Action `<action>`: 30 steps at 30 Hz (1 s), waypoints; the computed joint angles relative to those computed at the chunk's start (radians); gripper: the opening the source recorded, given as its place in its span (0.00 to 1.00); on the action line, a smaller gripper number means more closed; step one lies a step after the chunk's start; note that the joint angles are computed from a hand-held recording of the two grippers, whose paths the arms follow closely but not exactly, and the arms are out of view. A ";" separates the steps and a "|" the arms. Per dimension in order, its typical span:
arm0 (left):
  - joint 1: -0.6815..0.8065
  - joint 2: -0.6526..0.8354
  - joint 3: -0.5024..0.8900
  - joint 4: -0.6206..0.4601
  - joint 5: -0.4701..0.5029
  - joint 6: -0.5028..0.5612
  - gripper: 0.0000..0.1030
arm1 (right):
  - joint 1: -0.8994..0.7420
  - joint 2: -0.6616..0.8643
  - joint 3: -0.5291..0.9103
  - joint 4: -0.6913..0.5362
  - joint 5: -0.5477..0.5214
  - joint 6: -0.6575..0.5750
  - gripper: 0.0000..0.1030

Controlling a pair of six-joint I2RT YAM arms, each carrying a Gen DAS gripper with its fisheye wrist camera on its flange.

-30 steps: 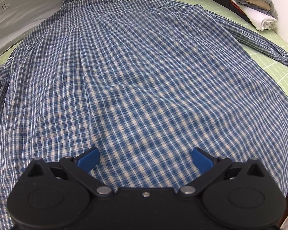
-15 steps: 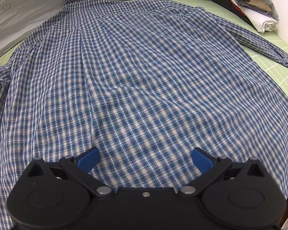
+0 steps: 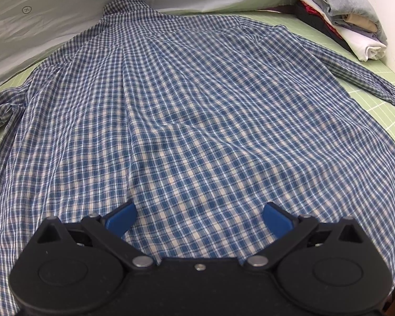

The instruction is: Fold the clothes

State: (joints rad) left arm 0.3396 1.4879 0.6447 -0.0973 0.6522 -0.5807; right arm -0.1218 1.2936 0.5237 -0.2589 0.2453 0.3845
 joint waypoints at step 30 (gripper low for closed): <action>-0.362 -0.349 0.037 -0.426 -0.476 0.068 0.74 | -0.338 -0.252 -0.092 -0.086 -0.176 -0.297 0.95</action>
